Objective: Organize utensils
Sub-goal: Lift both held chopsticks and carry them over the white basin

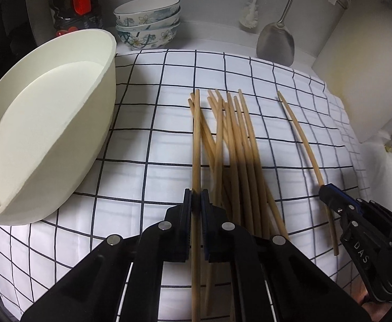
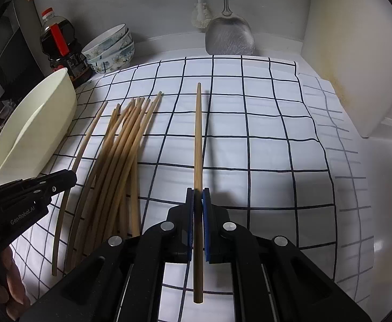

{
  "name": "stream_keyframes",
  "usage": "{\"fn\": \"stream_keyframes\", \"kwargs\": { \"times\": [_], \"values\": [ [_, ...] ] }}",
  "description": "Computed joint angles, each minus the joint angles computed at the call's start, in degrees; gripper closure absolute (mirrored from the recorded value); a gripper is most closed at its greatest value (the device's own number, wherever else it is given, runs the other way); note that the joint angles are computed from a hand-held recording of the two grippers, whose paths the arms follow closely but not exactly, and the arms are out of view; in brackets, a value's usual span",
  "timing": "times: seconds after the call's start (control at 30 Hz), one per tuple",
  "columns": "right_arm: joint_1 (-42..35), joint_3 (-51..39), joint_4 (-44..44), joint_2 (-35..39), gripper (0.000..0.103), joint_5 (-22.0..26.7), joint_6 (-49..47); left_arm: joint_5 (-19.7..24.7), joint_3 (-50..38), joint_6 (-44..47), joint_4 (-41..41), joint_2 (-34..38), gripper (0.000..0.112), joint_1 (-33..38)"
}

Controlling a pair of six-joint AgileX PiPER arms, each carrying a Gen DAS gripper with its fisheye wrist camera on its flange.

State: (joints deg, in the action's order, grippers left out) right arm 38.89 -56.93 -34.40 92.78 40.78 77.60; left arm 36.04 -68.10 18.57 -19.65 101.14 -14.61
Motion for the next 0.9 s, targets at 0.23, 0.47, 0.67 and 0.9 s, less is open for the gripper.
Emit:
{"fn": "stream_keyframes", "kwargs": {
  "times": [0.23, 0.47, 0.67, 0.9],
  "values": [
    [1.1, -1.4, 1.0, -2.1, 0.097, 2.7, 0.4, 3.7, -3.2, 2.9, -2.4, -1.1, 0.105, 1.9],
    [3.4, -6.1, 0.4, -2.5, 0.097, 7.4, 0.2, 8.8, -7.2, 6.5, -5.2, -2.8, 0.105, 5.2],
    [5.2, -12.6, 0.1, -0.3, 0.097, 10.5, -0.4, 14.4, -11.3, 10.4, -7.3, -4.3, 0.105, 11.5],
    [7.7, -25.4, 1.2, 6.5, 0.097, 13.6, -3.9, 19.3, -17.5, 14.8, -9.2, -3.0, 0.105, 20.0]
  ]
}}
